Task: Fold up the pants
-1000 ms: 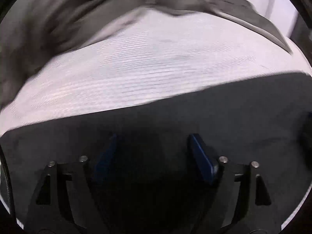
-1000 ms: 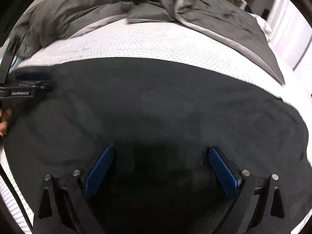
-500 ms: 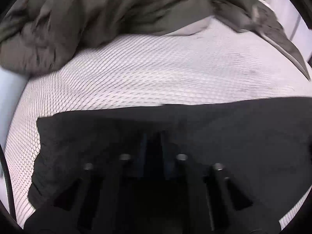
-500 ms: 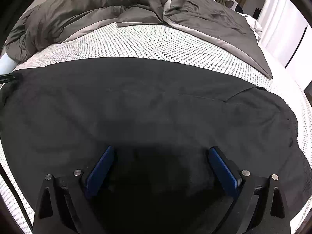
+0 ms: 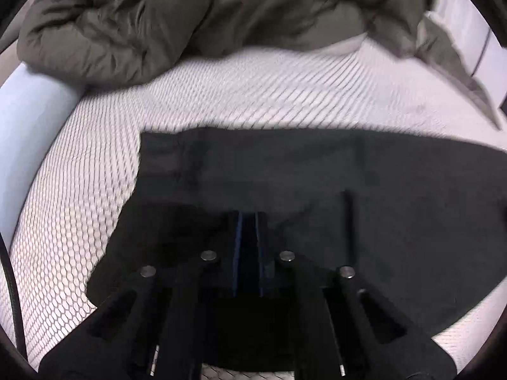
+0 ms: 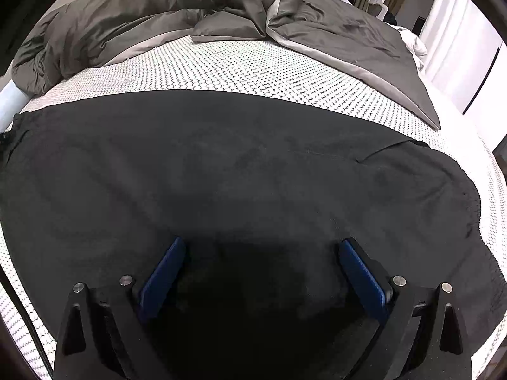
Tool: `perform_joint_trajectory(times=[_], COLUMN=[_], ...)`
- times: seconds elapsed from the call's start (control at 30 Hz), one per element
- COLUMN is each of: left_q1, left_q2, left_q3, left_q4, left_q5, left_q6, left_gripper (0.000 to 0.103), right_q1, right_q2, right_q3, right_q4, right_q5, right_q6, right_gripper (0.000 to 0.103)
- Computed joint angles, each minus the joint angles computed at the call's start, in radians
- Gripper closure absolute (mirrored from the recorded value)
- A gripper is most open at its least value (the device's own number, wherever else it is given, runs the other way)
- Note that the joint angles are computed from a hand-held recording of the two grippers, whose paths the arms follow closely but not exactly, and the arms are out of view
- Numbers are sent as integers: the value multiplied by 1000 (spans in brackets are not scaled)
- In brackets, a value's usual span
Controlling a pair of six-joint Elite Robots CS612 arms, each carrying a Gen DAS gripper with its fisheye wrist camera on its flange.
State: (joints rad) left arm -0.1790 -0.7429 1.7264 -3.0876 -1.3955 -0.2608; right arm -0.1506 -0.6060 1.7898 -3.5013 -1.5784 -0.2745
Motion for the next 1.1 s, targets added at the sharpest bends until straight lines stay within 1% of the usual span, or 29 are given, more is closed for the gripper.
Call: perform_joint_trajectory(times=[0.03, 0.07, 0.1, 0.2, 0.27, 0.3, 0.37, 0.4, 0.43, 0.47, 0.5, 0.53, 0.57, 0.6, 0.63, 0.67, 0.7, 0.73, 0.77, 0.8, 0.83, 0.87, 0.9, 0.93, 0.97, 1.0, 1.03, 1.07, 1.1], left_q1=[6, 14, 26, 37, 30, 25, 11, 0, -21, -30, -29, -19, -5, 8, 19, 36, 41, 36, 11, -5, -23, -38, -62, -83, -115, -136, -166, -202, -229], left_q2=[7, 11, 5, -17, -37, -42, -46, -46, -51, -50, -46, -45, -41, -46, -48, -55, -64, -72, -87, -95, -104, -108, -126, -130, -131, -127, -122, -109, -95], left_q3=[-1, 0, 15, 55, 94, 102, 114, 116, 123, 126, 124, 128, 126, 134, 139, 149, 162, 173, 193, 206, 221, 230, 264, 267, 271, 269, 264, 252, 240], left_q4=[-12, -30, -54, -88, -126, -140, -154, -143, -125, -118, -111, -122, -130, -131, -130, -141, -152, -153, -162, -179, -207, -231, -260, -272, -298, -315, -329, -353, -370], left_q5=[3, -3, -26, -46, -60, -81, -125, -137, -113, -85, -66, -82, -85, -66, -67, -103, -121, -104, -49, -33, -49, -72, -76, -95, -118, -123, -133, -144, -149], left_q6=[-22, -52, -84, -97, -73, -57, -23, 2, 28, 37, 30, 8, -20, -59, -84, -123, -150, -155, -132, -107, -75, -62, -74, -81, -91, -101, -111, -121, -117], left_gripper=[97, 101, 102, 102, 101, 101, 99, 98, 97, 97, 97, 97, 97, 97, 99, 100, 100, 99, 99, 98, 98, 98, 97, 90, 76, 67, 50, 38, 35], right_q1=[0, -2, -5, -14, -16, -15, -15, -16, -16, -16, -15, -13, -9, -6, -3, -5, -14, -20, -26, -29, -34, -37, -39, -39, -39, -38, -36, -32, -24], right_q2=[-1, -2, -2, -4, -9, -11, -15, -17, -20, -23, -25, -26, -26, -25, -23, -20, -23, -26, -28, -31, -32, -31, -31, -32, -33, -36, -36, -35, -29], right_q3=[1, 4, 9, 16, 24, 28, 37, 42, 49, 56, 62, 67, 71, 73, 75, 77, 84, 90, 99, 108, 118, 126, 135, 140, 144, 147, 146, 142, 136], right_q4=[-1, -3, -8, -10, -15, -23, -37, -46, -57, -68, -74, -75, -68, -60, -59, -63, -63, -66, -81, -95, -121, -148, -179, -194, -200, -187, -172, -157, -147], right_q5=[0, 4, 13, 30, 34, 36, 54, 65, 85, 108, 123, 129, 119, 99, 71, 58, 61, 63, 57, 54, 52, 53, 56, 65, 81, 107, 119, 119, 104], right_q6=[-3, -6, -11, -17, -22, -25, -24, -23, -22, -25, -36, -52, -78, -97, -117, -127, -124, -120, -121, -123, -127, -126, -120, -117, -117, -130, -140, -154, -164], right_gripper=[4, 4, 4, 4, 4, 4, 4, 4, 4, 4, 4, 4, 4, 4, 4, 4, 4, 4, 4, 4, 4, 4, 4, 6, 8, 15, 23, 27, 35])
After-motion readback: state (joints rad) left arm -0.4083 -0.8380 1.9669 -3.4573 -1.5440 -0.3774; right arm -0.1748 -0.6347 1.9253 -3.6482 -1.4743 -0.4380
